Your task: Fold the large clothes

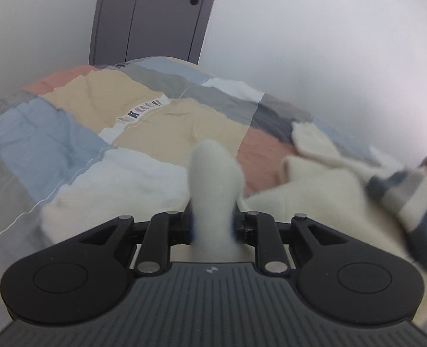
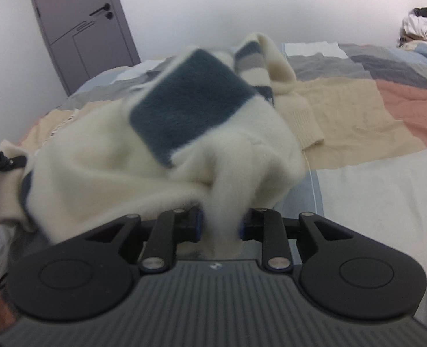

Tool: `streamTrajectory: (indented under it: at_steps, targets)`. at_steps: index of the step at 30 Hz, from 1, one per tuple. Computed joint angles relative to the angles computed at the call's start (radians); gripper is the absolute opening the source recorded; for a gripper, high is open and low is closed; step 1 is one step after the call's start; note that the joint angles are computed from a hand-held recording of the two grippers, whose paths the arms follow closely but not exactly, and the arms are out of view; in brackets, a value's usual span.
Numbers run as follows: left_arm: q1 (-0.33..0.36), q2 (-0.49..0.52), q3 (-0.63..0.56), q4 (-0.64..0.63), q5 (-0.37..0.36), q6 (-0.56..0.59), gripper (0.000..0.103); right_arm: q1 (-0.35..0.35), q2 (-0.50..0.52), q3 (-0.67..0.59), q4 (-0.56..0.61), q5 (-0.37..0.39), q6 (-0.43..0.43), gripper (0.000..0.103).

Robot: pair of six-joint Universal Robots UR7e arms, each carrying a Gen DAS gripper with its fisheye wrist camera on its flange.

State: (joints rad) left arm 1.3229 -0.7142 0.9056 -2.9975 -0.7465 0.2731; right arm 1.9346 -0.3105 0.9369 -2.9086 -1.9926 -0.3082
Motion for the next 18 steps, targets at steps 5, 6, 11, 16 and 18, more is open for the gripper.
streamTrajectory:
  at_steps: [5,6,11,16,18]
  targets:
    - [0.035,0.084,-0.156,0.127,-0.044,-0.008,0.027,-0.014,0.056,-0.077,0.015,0.014,-0.005,0.032]
    - [0.039,0.088,-0.168,0.14,-0.051,-0.015,0.028,-0.015,0.063,-0.085,0.015,0.014,-0.011,0.032]
    - [0.039,0.068,-0.145,0.149,-0.062,-0.082,0.034,-0.007,0.085,-0.129,0.045,-0.012,-0.001,0.034]
    - [0.005,-0.023,-0.019,0.18,-0.032,-0.144,0.074,-0.001,0.058,-0.089,0.042,-0.019,0.017,0.035]
    - [-0.011,-0.081,0.078,0.151,-0.036,-0.182,0.074,0.006,0.042,-0.064,0.032,-0.04,0.03,0.046]
